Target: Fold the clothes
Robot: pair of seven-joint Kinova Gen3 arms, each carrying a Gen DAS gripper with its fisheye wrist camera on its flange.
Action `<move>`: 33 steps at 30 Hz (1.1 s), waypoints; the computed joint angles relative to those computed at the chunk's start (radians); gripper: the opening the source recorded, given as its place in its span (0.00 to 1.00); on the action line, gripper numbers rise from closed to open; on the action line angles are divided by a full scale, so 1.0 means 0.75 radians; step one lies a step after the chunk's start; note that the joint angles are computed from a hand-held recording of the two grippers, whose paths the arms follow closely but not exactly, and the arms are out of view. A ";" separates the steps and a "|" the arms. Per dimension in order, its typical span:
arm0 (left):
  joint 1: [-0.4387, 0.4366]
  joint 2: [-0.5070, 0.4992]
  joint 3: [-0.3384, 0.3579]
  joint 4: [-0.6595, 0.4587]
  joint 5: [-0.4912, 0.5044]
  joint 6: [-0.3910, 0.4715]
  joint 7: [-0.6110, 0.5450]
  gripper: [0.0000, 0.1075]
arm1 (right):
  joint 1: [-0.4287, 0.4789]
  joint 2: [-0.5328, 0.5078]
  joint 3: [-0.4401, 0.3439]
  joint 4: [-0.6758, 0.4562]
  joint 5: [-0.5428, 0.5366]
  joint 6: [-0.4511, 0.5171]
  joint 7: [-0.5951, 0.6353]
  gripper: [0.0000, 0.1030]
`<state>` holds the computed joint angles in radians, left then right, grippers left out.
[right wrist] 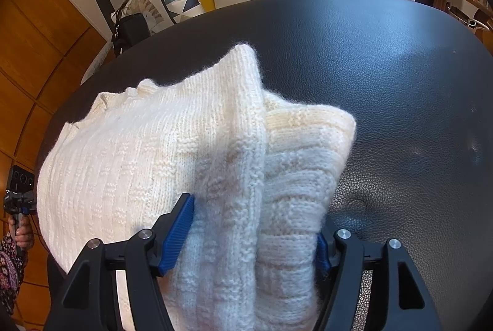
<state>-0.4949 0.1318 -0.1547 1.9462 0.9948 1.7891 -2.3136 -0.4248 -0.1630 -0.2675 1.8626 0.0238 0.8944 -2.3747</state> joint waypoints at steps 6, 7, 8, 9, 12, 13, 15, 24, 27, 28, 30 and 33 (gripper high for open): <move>-0.066 0.051 -0.024 -0.003 0.023 0.091 -0.043 0.49 | 0.229 0.005 -0.193 -0.017 -0.047 0.014 0.049 0.68; -0.065 0.054 -0.018 0.014 0.043 0.086 -0.044 0.49 | 0.291 0.006 -0.243 -0.023 -0.062 0.019 0.066 0.68; -0.054 0.052 -0.008 0.034 0.065 0.069 -0.043 0.49 | 0.350 0.007 -0.291 -0.029 -0.078 0.026 0.083 0.68; -0.040 0.049 0.003 0.041 0.078 0.051 -0.035 0.49 | 0.397 0.008 -0.330 -0.035 -0.089 0.031 0.095 0.68; -0.001 0.028 0.022 0.010 0.052 0.008 -0.014 0.49 | 0.441 0.017 -0.376 -0.052 -0.090 0.047 0.100 0.68; 0.013 0.016 0.025 -0.007 0.038 -0.014 0.006 0.49 | 0.428 0.019 -0.370 -0.053 -0.083 0.050 0.095 0.68; 0.043 -0.011 0.032 -0.036 0.015 -0.064 0.058 0.49 | 0.335 0.024 -0.301 -0.052 -0.059 0.054 0.078 0.68; 0.169 -0.150 0.045 -0.030 -0.025 -0.294 0.068 0.53 | -0.069 0.013 0.008 -0.012 0.048 0.020 -0.033 0.71; 0.188 -0.175 0.032 -0.011 -0.061 -0.342 0.092 0.43 | -0.247 -0.010 0.162 0.019 0.080 -0.009 -0.062 0.71; 0.193 -0.183 0.028 -0.001 -0.066 -0.356 0.102 0.39 | -0.308 -0.029 0.214 0.041 0.086 -0.033 -0.073 0.71; 0.202 -0.191 0.021 0.012 -0.072 -0.376 0.113 0.36 | -0.403 -0.072 0.338 0.104 0.042 -0.124 -0.035 0.71; 0.215 -0.181 0.020 0.016 -0.057 -0.394 0.124 0.35 | -0.496 -0.162 0.523 0.215 -0.120 -0.286 0.025 0.69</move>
<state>-0.3338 -0.0039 -0.1395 1.9584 0.9521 1.4936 -2.2208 -0.7969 -0.2844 0.1249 2.0236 -0.0663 0.6796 -2.3556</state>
